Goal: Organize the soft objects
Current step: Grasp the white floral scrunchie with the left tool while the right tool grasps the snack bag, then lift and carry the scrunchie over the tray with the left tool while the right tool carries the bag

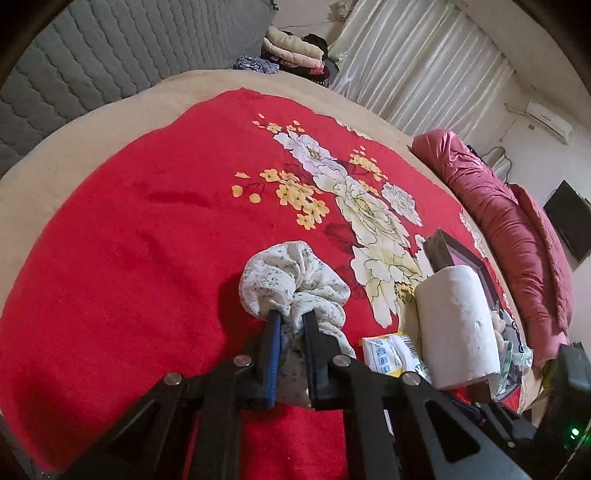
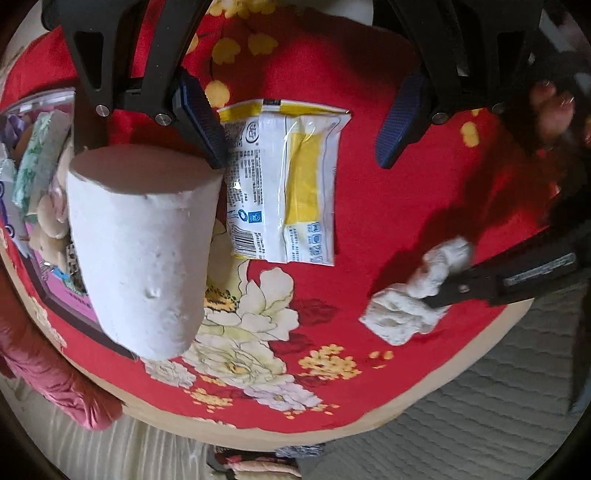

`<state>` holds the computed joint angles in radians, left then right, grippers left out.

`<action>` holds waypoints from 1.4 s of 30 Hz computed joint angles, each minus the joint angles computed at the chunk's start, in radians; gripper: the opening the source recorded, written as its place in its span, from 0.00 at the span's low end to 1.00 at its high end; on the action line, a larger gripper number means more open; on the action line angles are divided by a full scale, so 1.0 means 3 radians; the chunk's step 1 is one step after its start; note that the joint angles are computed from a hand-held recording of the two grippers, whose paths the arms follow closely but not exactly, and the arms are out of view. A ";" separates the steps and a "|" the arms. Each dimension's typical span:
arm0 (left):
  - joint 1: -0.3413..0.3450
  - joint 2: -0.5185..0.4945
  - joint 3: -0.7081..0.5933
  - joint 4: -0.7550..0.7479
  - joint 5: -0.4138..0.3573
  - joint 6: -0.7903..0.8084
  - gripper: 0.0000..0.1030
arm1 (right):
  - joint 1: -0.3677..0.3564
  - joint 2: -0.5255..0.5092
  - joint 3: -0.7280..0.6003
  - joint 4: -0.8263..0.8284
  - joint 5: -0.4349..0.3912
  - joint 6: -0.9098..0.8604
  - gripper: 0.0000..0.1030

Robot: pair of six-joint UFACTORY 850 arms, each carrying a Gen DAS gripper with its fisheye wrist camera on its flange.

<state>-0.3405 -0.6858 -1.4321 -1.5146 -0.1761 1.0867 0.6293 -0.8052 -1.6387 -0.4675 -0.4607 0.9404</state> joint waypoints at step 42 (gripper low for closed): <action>0.0054 0.0021 0.0059 -0.0648 -0.0045 0.0495 0.12 | 0.0037 -0.0454 -0.0734 0.0048 -0.0152 0.0020 0.59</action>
<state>-0.3244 -0.6793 -1.4145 -1.7089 -0.1896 1.2353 0.6404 -0.9414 -1.8588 -0.4531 -0.5064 0.9465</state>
